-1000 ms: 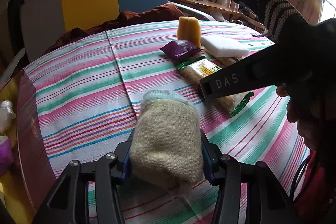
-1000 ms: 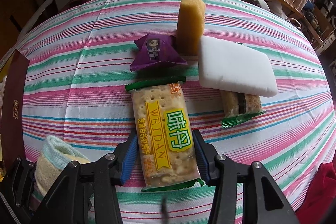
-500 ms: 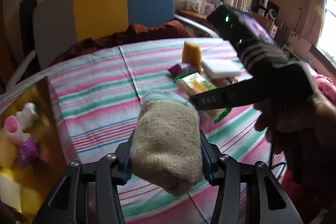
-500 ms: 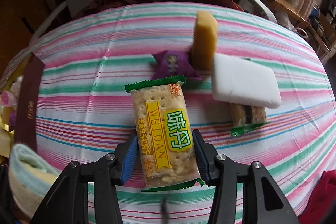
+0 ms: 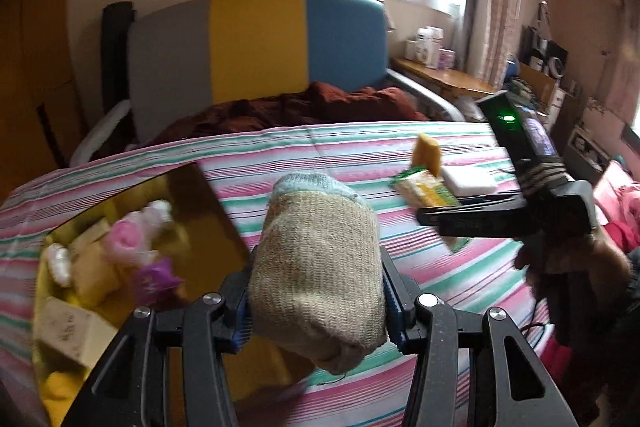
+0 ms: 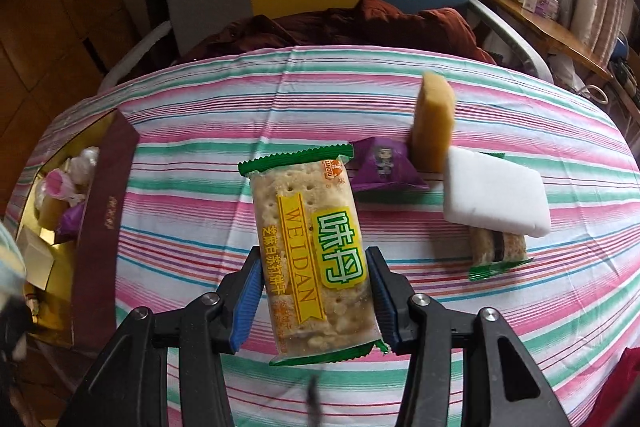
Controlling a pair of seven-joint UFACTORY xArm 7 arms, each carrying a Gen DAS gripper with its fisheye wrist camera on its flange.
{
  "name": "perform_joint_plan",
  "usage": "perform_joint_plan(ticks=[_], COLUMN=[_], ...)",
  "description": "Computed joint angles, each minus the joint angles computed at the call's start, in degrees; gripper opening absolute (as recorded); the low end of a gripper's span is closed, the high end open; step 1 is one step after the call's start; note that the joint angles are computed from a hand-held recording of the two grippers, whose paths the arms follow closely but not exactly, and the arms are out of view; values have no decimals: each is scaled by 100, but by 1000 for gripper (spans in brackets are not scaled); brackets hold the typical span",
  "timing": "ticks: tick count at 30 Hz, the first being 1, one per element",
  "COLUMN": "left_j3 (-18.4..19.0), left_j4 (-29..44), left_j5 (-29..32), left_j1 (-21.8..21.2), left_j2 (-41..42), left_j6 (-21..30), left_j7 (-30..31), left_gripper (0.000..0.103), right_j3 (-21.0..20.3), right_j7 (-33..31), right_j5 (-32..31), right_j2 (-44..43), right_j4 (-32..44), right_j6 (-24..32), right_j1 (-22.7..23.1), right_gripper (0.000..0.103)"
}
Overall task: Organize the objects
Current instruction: 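Lift and carry the sock and cracker pack toward the gold tray, then lower the sock and cracker pack into the tray and open both grippers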
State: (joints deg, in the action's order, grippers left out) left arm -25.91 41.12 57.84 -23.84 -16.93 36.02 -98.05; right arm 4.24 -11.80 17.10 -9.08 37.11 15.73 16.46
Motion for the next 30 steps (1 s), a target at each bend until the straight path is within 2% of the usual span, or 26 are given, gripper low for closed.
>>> perform_joint_plan(ticks=[3,9,13,18,27,30], left_j3=[92,-2,-122,-264,-369,-396], left_j4=[-367,-1091,-1466,-1839,-2566,-2665], left_j5=[-295,-977,-1393,-1992,-3032,-3213], left_j1=[-19,135,235,297,0,17], left_j2=[-360,-1148,-1679,-2174,-3151,-3245], left_j6=[3,-6,-5,1,40,-123], left_j7=[20,120,273,474,784,863], left_gripper=[52,52,52,52,52,52], right_j3=[61,118,95,39,266,509], right_j7=[50,6,-204,-707,-1429,-1278], right_j5=[-42,77,465,1339,2363,2208], right_j2=[179,176,26,-274,-148,91], right_j4=[69,36,-11,-79,346,605], right_j6=[-90,-69,7,166,374,409], right_j1=[33,107,284,811,1639,1620], right_gripper=[50,50,50,50,50,50])
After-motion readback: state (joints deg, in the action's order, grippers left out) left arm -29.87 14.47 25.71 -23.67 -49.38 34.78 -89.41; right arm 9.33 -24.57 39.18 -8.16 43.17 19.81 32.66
